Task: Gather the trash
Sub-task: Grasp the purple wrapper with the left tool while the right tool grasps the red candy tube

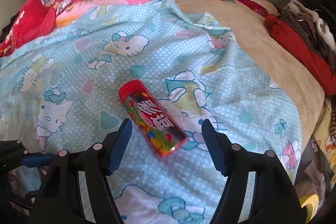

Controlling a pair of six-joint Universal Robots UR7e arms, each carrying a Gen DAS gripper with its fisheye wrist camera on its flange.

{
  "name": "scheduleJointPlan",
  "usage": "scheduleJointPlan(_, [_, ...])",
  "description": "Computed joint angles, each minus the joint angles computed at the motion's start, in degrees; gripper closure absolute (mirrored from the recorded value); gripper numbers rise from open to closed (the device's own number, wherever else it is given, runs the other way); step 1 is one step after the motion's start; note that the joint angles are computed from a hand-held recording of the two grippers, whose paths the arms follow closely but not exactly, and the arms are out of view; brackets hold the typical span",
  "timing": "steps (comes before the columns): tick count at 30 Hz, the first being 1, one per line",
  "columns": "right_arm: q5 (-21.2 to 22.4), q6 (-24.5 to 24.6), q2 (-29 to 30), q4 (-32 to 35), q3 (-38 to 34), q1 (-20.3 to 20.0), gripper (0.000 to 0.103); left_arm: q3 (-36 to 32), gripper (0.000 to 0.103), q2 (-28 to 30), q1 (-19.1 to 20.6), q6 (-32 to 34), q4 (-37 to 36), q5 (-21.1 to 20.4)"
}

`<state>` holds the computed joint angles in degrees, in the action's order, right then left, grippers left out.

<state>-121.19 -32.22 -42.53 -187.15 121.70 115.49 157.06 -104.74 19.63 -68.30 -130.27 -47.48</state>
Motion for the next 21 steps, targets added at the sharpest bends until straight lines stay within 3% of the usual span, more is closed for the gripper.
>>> scheduleJointPlan(4, [-0.7, 0.3, 1.9, -0.3, -1.3, -0.4, 0.047, 0.4, 0.069, 1.1, 1.4, 0.2, -1.9, -0.9])
scheduleJointPlan(8, [1.0, 2.7, 2.0, -0.7, -1.4, -1.3, 0.048, 0.6, 0.070, 1.7, 1.6, 0.5, -2.7, -0.7])
scheduleJointPlan(15, [8.8, 15.7, -4.3, -3.4, 3.4, -5.7, 0.063, 0.8, 0.072, 1.6, 2.1, 1.0, -3.6, -0.6])
scheduleJointPlan(21, [13.4, 18.2, -10.4, -8.6, 9.6, -7.1, 0.064, 0.3, 0.073, -0.8, 0.6, 0.0, -1.4, 0.1])
